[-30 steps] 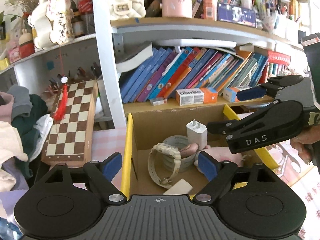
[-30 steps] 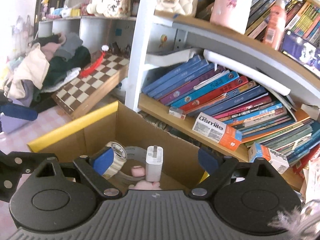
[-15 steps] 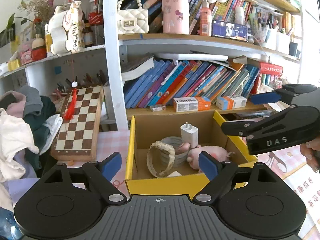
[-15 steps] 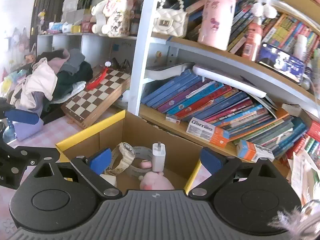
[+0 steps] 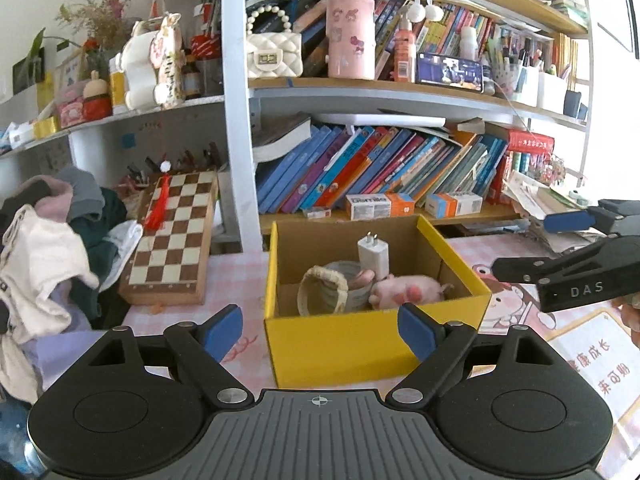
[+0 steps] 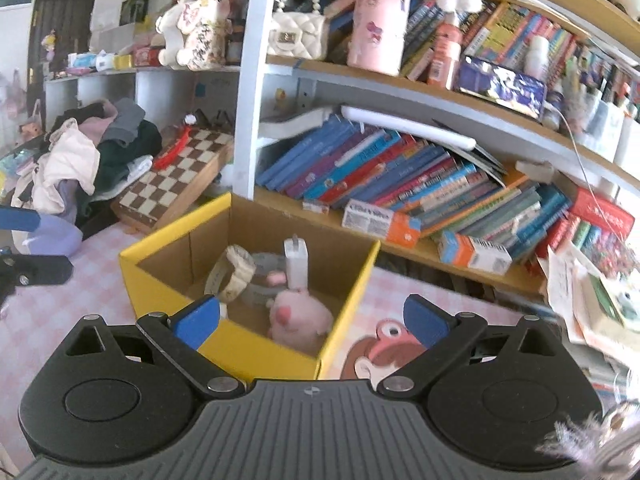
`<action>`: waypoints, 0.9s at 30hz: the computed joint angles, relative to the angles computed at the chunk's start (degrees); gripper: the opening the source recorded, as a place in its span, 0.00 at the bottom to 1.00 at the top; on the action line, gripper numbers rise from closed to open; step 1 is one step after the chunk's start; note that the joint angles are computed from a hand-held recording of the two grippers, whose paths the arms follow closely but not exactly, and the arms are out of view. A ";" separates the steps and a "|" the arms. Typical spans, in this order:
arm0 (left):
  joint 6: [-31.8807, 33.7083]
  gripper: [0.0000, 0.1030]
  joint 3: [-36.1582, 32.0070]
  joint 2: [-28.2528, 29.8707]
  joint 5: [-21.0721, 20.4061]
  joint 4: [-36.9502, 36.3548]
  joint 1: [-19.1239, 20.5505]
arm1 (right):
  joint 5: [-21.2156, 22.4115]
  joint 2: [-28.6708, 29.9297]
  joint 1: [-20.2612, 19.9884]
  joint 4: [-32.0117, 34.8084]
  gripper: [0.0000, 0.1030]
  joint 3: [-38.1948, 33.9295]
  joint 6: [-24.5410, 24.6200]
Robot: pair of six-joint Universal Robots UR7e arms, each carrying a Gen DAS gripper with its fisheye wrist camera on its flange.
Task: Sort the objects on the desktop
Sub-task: 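Move the left tool to the white plug while the right tool approaches the grey-blue toy car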
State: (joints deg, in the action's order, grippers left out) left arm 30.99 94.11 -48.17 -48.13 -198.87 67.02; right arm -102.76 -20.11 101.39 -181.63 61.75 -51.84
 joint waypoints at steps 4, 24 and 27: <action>-1.61 0.85 2.22 -0.91 0.66 0.52 0.14 | -1.55 -1.50 -0.30 -1.59 0.97 3.76 0.88; -5.28 0.93 7.93 -1.97 3.16 5.14 0.28 | -9.18 -4.67 -1.75 -2.01 0.97 15.97 7.72; -5.89 0.95 8.50 -1.78 3.78 6.27 0.24 | -9.93 -4.71 -1.79 -1.24 0.98 16.62 9.33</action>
